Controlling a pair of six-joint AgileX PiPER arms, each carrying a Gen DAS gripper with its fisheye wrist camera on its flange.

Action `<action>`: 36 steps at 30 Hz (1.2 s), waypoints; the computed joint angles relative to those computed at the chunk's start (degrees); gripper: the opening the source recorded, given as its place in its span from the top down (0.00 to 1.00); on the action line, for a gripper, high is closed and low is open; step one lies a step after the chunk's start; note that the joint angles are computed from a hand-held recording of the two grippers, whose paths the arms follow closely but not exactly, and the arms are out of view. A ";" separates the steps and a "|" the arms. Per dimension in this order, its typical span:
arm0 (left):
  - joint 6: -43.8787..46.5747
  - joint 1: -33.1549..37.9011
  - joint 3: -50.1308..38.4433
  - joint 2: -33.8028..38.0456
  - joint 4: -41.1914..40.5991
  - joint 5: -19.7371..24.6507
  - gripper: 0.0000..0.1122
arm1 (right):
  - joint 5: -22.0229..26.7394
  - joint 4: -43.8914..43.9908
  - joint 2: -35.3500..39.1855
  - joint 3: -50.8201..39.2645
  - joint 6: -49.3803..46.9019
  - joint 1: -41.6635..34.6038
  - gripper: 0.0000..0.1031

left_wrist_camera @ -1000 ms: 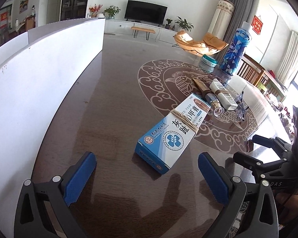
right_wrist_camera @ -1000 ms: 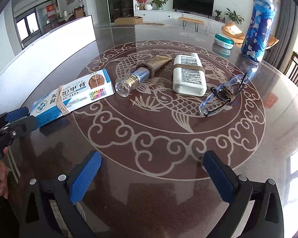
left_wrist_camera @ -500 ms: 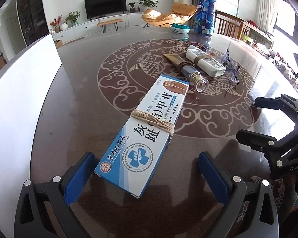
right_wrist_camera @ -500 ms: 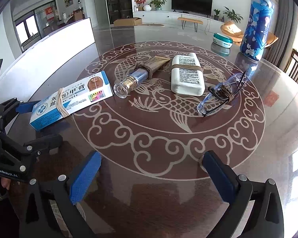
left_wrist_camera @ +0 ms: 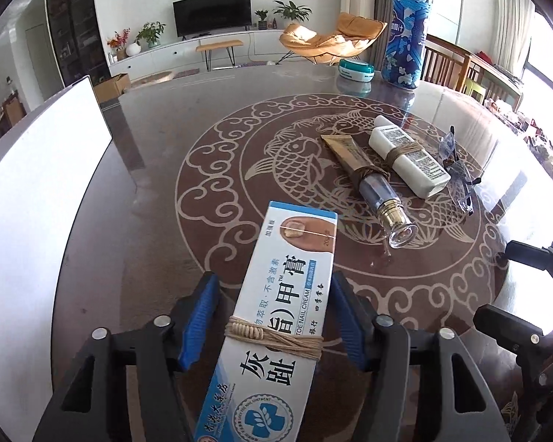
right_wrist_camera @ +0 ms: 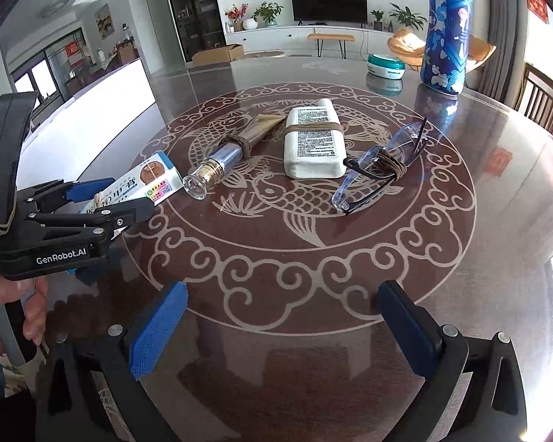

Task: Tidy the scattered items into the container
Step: 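Grasp the blue-and-white nail cream box with the left gripper while the right gripper moves to the glasses, then close the right gripper on the black-framed glasses while the left gripper holds the box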

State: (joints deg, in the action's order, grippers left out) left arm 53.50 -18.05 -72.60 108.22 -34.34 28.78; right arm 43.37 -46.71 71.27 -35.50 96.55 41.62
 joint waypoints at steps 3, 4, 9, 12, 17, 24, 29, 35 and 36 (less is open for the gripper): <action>-4.71 0.85 0.19 0.29 1.89 -3.15 0.62 | 2.00 -1.70 -6.07 4.43 7.35 0.67 0.00; -6.49 1.47 -0.13 0.60 2.41 -3.64 0.63 | 2.59 -1.54 -7.54 5.32 7.98 0.18 0.00; -11.48 2.89 -2.63 2.07 5.65 -3.49 0.62 | -6.12 6.46 -9.67 5.02 -7.42 -17.50 0.00; -12.14 2.63 -2.22 1.83 6.51 -4.01 0.61 | -15.86 18.17 -6.69 2.61 -22.83 -32.09 0.00; -12.14 2.73 -2.21 1.73 6.55 -3.90 0.61 | -14.64 21.05 6.08 -8.11 -33.54 -37.81 0.02; -12.20 2.71 -2.21 1.72 6.59 -3.89 0.61 | -5.76 7.62 9.30 -9.89 -28.95 -30.62 0.44; -12.15 2.74 -2.19 1.70 6.56 -3.89 0.61 | -7.83 11.55 2.14 -4.13 -36.40 -31.12 0.68; -12.08 2.77 -2.15 1.69 6.50 -3.90 0.61 | -5.01 10.47 -8.38 4.13 -34.91 -21.35 0.69; -12.08 2.77 -2.15 1.69 6.50 -3.90 0.61 | -3.36 8.59 -9.40 5.00 -31.79 -18.63 0.69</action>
